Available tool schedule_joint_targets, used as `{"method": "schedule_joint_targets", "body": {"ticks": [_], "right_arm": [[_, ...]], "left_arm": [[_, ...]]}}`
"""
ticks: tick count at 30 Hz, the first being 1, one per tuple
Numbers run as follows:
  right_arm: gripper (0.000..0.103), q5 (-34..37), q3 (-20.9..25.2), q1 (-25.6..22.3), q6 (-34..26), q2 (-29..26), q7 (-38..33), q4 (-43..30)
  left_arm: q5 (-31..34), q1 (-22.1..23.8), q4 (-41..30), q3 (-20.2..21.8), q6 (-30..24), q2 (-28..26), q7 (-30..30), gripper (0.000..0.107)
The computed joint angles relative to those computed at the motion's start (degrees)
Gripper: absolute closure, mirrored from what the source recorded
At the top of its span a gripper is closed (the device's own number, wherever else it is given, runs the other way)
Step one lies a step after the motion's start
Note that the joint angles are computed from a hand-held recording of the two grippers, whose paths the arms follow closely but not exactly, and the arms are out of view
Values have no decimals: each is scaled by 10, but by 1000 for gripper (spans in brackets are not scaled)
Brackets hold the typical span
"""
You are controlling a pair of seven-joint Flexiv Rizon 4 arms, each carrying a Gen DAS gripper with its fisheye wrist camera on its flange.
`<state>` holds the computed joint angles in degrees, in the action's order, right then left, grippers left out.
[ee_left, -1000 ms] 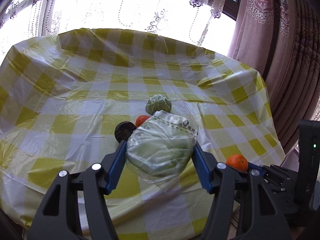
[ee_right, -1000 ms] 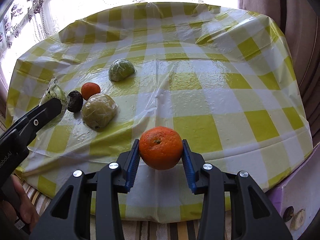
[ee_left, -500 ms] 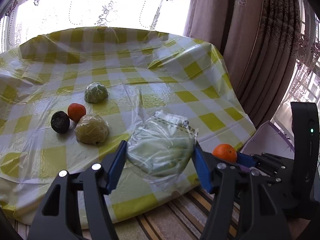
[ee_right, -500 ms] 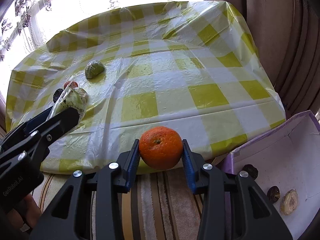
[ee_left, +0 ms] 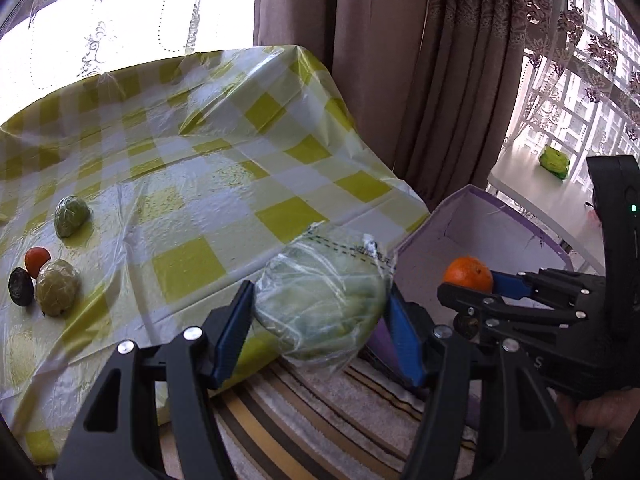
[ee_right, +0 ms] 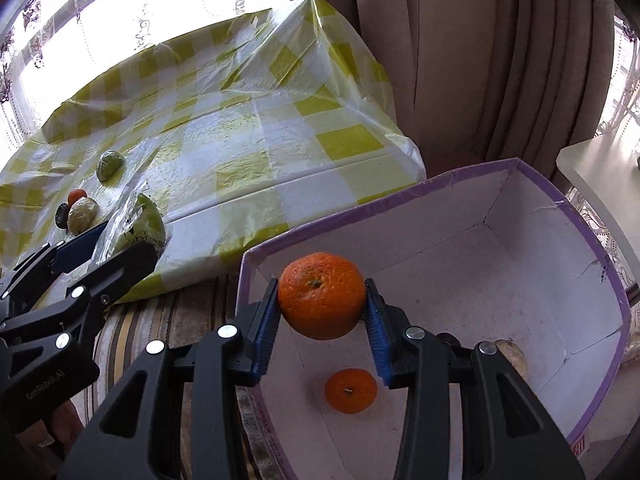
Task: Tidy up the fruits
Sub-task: 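Carry the cabbage and tangerine with both tools over the box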
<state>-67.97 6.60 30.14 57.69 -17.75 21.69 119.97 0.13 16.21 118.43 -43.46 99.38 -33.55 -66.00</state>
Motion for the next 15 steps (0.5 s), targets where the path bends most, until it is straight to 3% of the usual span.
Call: {"method": "schedule_joint_targets", "body": {"ticks": [7, 15], "right_arm": [[63, 38, 12, -26, -28, 40, 10, 71], [63, 102, 19, -39, -33, 31, -64, 83]], "left_arm": [[0, -78, -28, 41, -19, -12, 35, 43], [-28, -177, -74, 107, -66, -25, 92, 43]]}}
